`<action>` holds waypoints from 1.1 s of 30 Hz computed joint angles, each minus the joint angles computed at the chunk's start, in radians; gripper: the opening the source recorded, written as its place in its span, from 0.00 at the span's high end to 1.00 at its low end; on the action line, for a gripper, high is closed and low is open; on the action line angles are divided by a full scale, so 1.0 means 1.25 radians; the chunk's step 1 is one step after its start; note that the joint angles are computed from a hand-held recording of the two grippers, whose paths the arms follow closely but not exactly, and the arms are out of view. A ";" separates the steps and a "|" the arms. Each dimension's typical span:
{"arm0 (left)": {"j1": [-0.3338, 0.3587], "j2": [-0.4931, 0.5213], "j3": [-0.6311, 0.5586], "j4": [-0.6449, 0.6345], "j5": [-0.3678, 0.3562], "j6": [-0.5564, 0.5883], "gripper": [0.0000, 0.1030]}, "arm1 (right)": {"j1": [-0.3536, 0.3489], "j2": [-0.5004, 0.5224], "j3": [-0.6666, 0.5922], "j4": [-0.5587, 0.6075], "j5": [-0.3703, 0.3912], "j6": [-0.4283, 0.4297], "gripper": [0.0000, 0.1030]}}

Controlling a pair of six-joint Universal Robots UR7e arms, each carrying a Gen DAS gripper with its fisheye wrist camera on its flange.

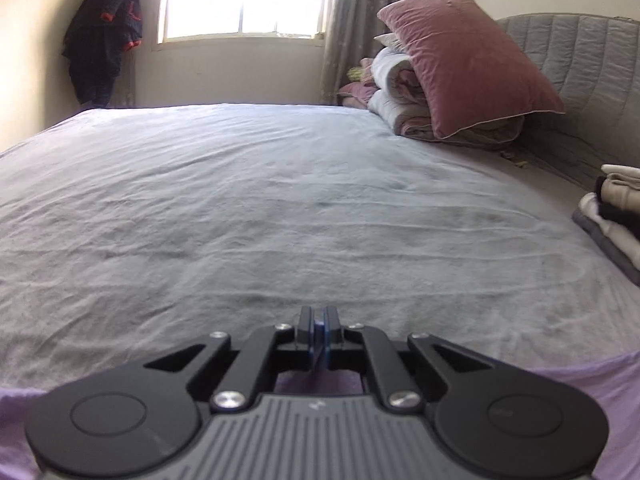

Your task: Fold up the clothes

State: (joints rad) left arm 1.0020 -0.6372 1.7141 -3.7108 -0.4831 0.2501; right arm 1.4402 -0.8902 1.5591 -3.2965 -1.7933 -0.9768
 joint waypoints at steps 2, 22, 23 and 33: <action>0.008 0.007 -0.010 0.034 0.012 -0.016 0.96 | -0.004 0.015 -0.024 0.032 -0.015 0.024 0.99; -0.067 -0.054 0.088 0.193 -0.032 -0.071 0.57 | -0.061 -0.142 0.078 0.269 0.111 0.216 0.86; -0.071 -0.056 0.096 0.199 -0.041 -0.065 0.57 | -0.061 -0.142 0.080 0.270 0.113 0.216 0.86; -0.078 -0.062 0.119 0.276 -0.078 -0.088 0.56 | -0.047 -0.115 0.096 0.200 0.074 0.188 0.74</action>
